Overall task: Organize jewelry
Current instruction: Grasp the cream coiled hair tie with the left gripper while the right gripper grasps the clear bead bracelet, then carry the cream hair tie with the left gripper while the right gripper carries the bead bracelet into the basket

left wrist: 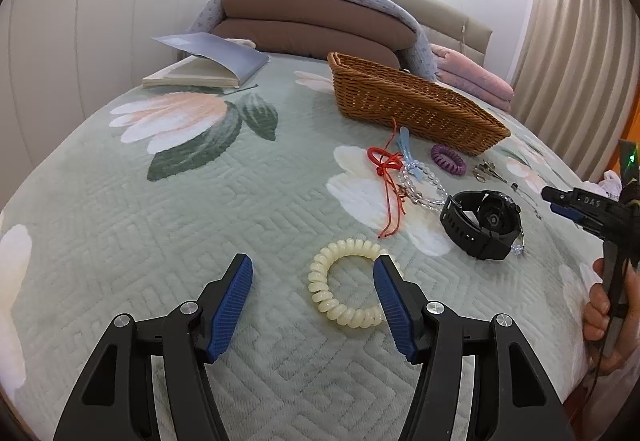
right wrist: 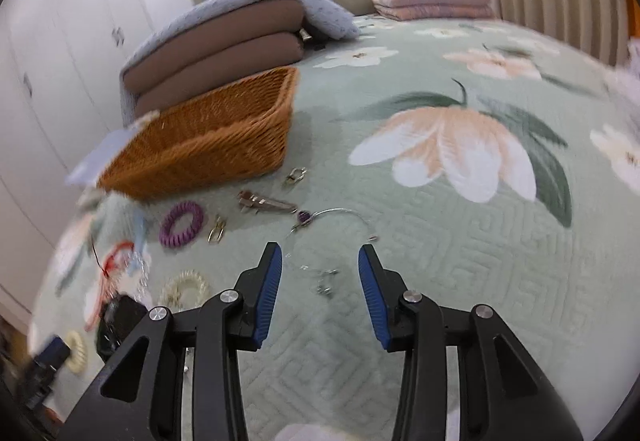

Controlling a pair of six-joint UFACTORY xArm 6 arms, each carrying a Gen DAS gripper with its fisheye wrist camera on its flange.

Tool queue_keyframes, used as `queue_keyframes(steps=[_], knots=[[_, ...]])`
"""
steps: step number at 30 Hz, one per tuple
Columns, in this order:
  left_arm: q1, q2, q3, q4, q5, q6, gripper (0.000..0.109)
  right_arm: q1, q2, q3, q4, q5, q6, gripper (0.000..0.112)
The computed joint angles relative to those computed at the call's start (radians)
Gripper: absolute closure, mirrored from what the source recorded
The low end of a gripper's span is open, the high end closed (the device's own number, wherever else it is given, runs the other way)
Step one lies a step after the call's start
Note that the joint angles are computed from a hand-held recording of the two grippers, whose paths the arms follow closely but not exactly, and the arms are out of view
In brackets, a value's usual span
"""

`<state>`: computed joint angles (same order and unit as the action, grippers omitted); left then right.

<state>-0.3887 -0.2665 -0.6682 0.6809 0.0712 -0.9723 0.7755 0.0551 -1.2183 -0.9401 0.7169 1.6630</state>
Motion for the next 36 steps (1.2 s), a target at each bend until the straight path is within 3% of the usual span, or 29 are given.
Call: queue_keyframes(steps=[2,5,7,10,11,13,15,17,19,22,24,28,31,36], knots=[[-0.005,0.004,-0.008,0.023,0.017,-0.007,0.044,0.036,0.023,-0.041,-0.033,0.048,-0.034,0.067],[-0.012,0.011,-0.012,0.03,0.01,0.002,0.044,0.074,0.033,-0.057,-0.103,0.014,-0.027,0.067],[-0.017,0.022,-0.023,0.027,0.017,0.01,0.045,0.105,0.069,-0.102,-0.107,0.06,-0.062,0.067],[-0.029,0.041,-0.046,0.015,0.042,0.032,0.057,0.138,0.14,-0.195,-0.083,0.144,-0.164,0.067],[-0.034,0.048,-0.049,-0.025,0.038,0.072,0.063,0.141,0.147,-0.203,-0.084,0.142,-0.173,0.067],[-0.042,0.061,-0.057,-0.063,0.037,0.11,0.065,0.128,0.149,-0.201,-0.075,0.088,-0.166,0.067],[-0.054,0.077,-0.076,-0.059,0.042,0.119,0.065,0.117,0.173,-0.227,-0.03,0.076,-0.183,0.069],[-0.07,0.097,-0.1,-0.089,0.048,0.163,0.068,0.112,0.231,-0.303,0.068,0.139,-0.255,0.075],[-0.089,0.114,-0.12,-0.191,0.056,0.267,0.075,0.088,0.258,-0.326,0.156,0.112,-0.292,0.078],[-0.106,0.132,-0.137,-0.289,0.058,0.361,0.076,0.06,0.266,-0.319,0.207,0.043,-0.318,0.078],[-0.109,0.137,-0.14,-0.29,0.06,0.367,0.076,0.064,0.287,-0.346,0.218,0.061,-0.345,0.078],[-0.117,0.138,-0.145,-0.243,0.067,0.342,0.077,0.089,0.325,-0.401,0.187,0.133,-0.365,0.097],[-0.117,0.143,-0.152,-0.197,0.076,0.31,0.096,0.09,0.315,-0.385,0.171,0.117,-0.341,0.099],[-0.11,0.128,-0.137,-0.136,0.048,0.258,0.097,0.08,0.272,-0.324,0.129,0.054,-0.267,0.099]])
